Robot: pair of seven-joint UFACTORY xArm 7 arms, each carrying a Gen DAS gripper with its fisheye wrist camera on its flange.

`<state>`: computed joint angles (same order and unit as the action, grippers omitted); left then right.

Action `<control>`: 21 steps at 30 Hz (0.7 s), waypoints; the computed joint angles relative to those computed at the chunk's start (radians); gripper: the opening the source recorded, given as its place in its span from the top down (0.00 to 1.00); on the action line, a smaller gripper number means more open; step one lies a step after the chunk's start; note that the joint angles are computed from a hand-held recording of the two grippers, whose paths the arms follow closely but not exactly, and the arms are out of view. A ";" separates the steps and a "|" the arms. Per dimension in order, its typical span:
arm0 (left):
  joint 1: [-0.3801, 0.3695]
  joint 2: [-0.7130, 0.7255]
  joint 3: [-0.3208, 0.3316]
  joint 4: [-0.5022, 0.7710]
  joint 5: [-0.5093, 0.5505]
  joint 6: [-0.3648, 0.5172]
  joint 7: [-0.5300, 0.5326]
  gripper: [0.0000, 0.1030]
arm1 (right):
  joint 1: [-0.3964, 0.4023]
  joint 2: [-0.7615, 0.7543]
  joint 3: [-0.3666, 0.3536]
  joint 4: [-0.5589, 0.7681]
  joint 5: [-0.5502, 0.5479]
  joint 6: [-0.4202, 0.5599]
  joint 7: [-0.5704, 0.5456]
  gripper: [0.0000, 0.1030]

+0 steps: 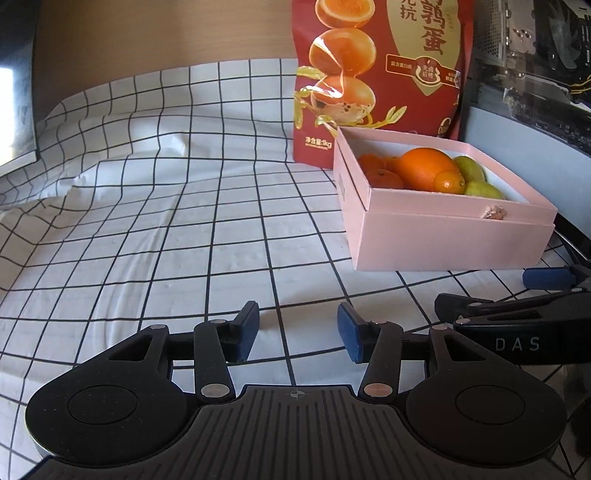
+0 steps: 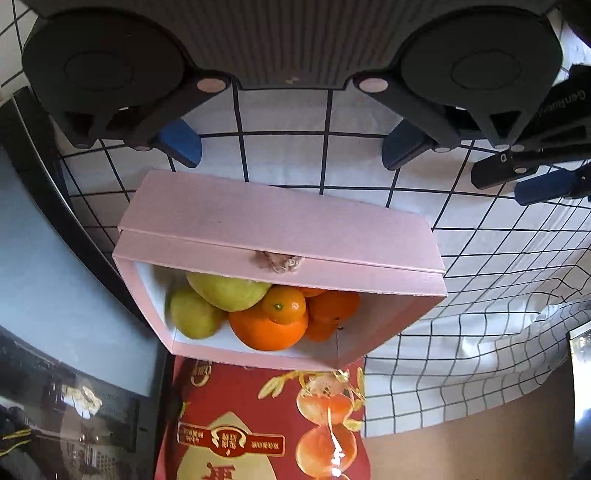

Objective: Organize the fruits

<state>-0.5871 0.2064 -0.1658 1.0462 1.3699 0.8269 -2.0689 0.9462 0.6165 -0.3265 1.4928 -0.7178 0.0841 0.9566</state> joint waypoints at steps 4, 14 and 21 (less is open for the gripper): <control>0.000 0.000 0.000 0.001 0.001 -0.002 -0.005 0.49 | 0.087 0.001 -0.106 -0.031 -0.028 -0.039 0.086 0.00; 0.001 -0.001 0.000 -0.001 0.003 -0.005 -0.008 0.49 | 0.076 0.000 -0.094 -0.028 -0.021 -0.036 0.077 0.00; 0.001 -0.001 0.000 -0.001 0.002 -0.004 -0.008 0.49 | 0.075 0.001 -0.092 -0.025 -0.017 -0.035 0.073 0.00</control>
